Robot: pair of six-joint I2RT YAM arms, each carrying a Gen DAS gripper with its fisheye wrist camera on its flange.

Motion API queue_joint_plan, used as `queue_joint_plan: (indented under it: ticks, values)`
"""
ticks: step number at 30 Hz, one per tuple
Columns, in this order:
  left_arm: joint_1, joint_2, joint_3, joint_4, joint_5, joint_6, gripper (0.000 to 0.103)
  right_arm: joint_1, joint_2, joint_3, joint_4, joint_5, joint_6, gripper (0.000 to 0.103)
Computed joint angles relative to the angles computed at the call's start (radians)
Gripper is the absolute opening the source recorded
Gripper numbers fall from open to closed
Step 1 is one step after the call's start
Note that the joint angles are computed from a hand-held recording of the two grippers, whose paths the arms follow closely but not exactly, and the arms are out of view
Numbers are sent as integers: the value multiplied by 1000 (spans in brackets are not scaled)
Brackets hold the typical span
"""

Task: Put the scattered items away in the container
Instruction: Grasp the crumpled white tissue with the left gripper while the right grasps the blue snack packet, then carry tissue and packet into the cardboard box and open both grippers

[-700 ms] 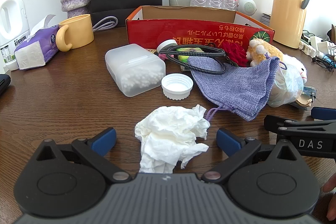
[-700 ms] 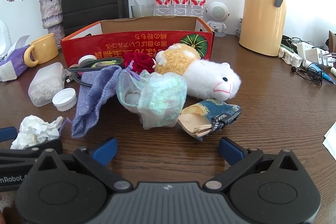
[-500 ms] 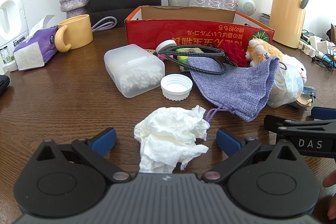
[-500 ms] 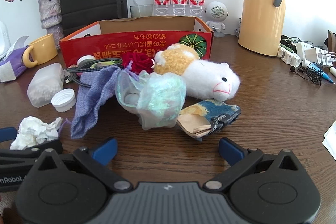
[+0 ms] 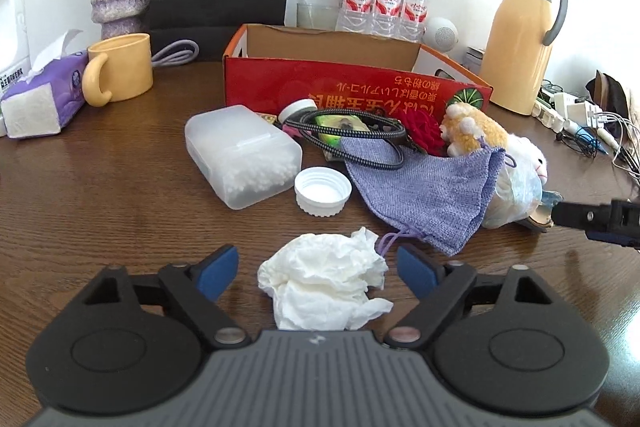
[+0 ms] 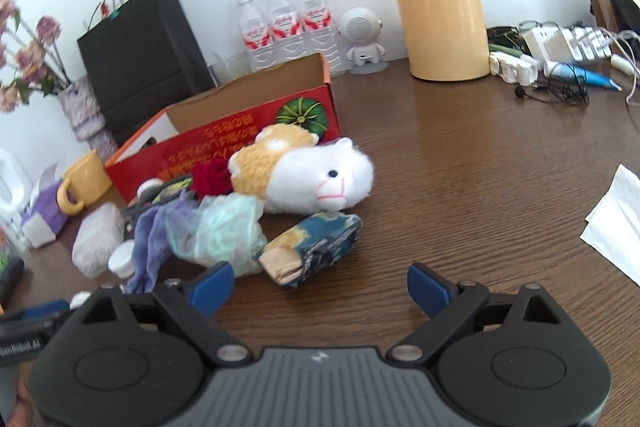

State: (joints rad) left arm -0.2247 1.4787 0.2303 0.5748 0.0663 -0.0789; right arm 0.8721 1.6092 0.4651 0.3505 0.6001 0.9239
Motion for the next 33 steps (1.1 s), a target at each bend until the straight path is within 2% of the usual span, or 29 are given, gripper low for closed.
queue_joint_plan:
  ticks: [2,4,5,6,7,8,9,11,14,17,20,26,29,33]
  values:
    - [-9,17,19,-28,-28,-3,72,-44,35,10,44,-14,-25,83]
    - [-6,18,16,-23,-38,-18,64,-75,80,53,30,-28,-43,71]
    - [-2,9,12,-25,-36,-16,59,-89,98,70,26,-37,-58,62]
    - [-2,3,9,-23,-36,-10,49,-100,116,90,12,-44,-72,54]
    - [-7,-3,10,-37,-52,-5,46,-102,127,104,2,-42,-87,48]
    - [-18,-15,13,-64,-77,0,42,-101,129,111,-1,-51,-108,31]
    - [-22,-29,2,-63,-87,2,39,-100,129,103,24,-63,-126,19]
    - [-16,-76,-14,-89,-87,-18,36,-76,136,92,46,-32,-130,18]
    - [-9,-201,-51,-145,-90,-57,32,-14,93,59,22,50,-97,10]
    - [-48,-389,-109,-209,-140,-62,32,88,11,37,-85,170,-55,9]
    - [-82,-561,-138,-314,-144,-74,32,191,-62,23,-181,241,16,9]
    - [-113,-782,-148,-482,-141,-89,32,319,-101,81,-302,341,63,9]
    - [-69,-758,-121,-467,-98,-77,32,297,-124,98,-268,331,-16,9]
    - [-20,-546,-29,-289,-37,-18,32,172,-127,121,-137,220,-214,9]
